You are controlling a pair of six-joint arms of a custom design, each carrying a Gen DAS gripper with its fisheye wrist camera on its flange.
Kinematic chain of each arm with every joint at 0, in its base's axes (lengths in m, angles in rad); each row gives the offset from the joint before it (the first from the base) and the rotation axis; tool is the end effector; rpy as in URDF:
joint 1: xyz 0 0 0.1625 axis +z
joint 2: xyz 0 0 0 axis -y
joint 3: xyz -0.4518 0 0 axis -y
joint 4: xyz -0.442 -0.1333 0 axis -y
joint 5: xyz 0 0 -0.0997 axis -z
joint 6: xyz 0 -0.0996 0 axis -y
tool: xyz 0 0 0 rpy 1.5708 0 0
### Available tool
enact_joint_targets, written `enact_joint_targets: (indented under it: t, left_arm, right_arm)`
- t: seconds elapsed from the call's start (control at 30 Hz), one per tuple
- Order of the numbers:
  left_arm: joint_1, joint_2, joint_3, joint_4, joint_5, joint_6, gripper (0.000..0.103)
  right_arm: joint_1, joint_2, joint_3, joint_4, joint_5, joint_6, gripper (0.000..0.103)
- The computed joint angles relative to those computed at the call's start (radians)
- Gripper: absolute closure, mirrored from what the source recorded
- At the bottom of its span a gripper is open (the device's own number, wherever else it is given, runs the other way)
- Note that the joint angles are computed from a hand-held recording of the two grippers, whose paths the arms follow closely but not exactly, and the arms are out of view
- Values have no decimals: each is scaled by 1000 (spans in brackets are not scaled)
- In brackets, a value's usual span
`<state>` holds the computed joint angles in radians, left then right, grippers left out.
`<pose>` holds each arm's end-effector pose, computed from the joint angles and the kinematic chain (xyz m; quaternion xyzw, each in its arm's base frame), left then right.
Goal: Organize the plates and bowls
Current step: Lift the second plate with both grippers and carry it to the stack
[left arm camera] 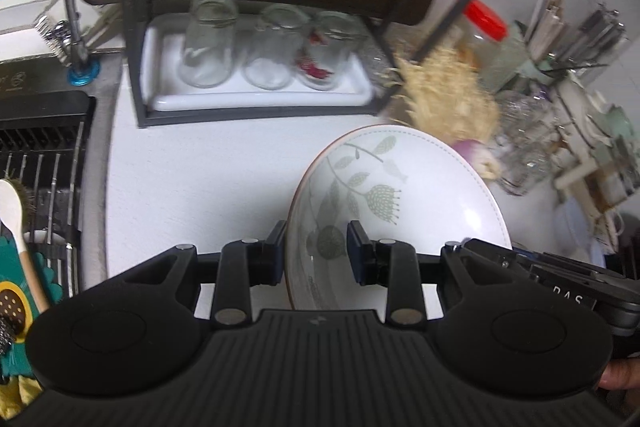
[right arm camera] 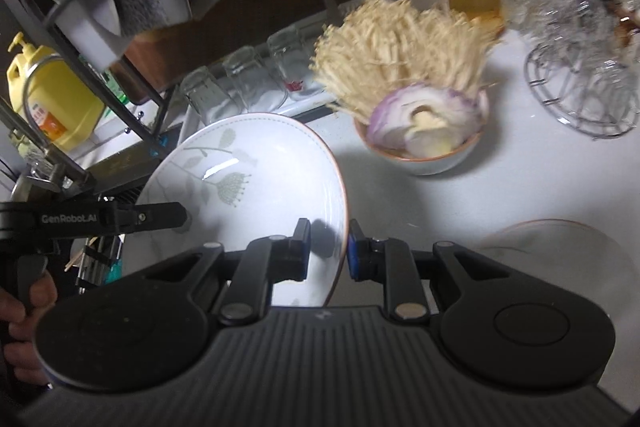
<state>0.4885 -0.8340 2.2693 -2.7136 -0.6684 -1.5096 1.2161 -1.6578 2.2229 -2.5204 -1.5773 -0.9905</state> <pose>-0.2901 -0.3937 -0.0287 -0.1267 0.8835 -0.3796 0.2433 -0.0367 -0.4810 0.3210 0.3062 -0.9326 0.1475 0.1215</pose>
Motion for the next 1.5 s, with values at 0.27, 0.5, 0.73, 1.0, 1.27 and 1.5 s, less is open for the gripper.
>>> enact_joint_targets:
  t: [0.27,0.5,0.73,1.0,1.27,1.5]
  left_arm:
    - [-30,92,-102,-142,15,93,68]
    - [-34,188,-227,-188,5,205,68]
    - [-15,290,-358,-112,-55,187,68]
    - [21,387,-461,-24,-135,140,68]
    - [26,445,-532,77,-126,57,67]
    - [32,453,-551,137,-117,-6,66]
  right_arm:
    - [-33,-55,-101,146,-11,-26,81]
    - [-91,-83,-184,232,34,-33,81]
    - [-174,-68,-226,233,61,-43,81]
    - [-242,-2,-286,253,45,-79,81]
    - [-268,39,-329,291,37,-94,81]
    - [-266,70,-367,356,31,-69,80]
